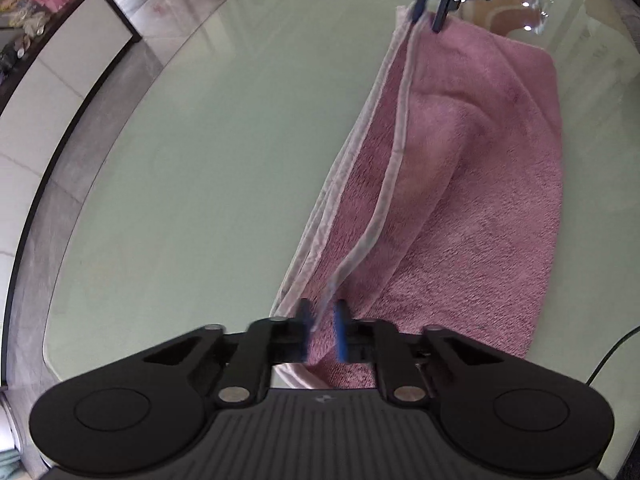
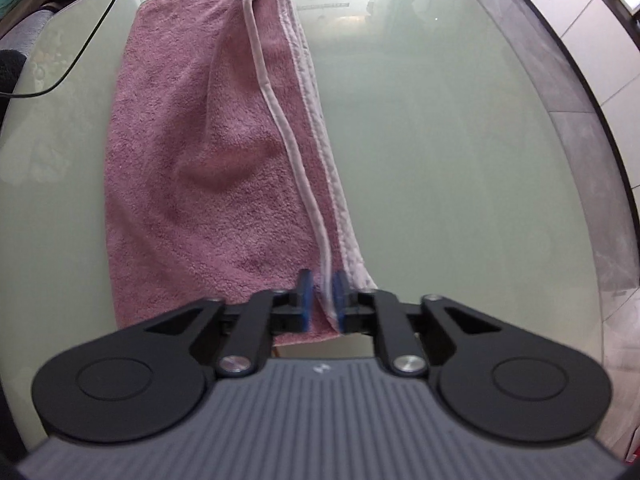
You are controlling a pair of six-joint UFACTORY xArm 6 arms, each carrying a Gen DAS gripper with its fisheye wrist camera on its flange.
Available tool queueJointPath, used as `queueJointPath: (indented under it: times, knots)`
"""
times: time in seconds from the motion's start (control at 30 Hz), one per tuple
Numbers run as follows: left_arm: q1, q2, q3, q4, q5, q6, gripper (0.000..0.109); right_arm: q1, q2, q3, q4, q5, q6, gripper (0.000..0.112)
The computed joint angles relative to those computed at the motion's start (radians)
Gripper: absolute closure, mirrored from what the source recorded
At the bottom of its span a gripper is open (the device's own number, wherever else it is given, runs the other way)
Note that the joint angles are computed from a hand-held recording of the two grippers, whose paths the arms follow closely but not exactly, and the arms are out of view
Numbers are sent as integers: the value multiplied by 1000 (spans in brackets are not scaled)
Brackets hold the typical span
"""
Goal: Fold towel
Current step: 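Pinch the folded towel's edge with the left gripper while the right gripper pinches it too, then open both grippers and release the folded edge onto the table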
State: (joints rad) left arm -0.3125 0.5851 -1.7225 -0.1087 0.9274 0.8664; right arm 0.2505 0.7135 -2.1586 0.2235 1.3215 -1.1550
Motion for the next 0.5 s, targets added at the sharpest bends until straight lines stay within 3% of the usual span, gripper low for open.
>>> queueJointPath:
  times: [0.3,0.5]
  knots:
    - [24,-52,77,-67,-73,-7,106,-33,-60,55,95,-52,0,107]
    - [38,-63,123,-67,-140,-35,106,-35,-105,158,95,-153,20,107]
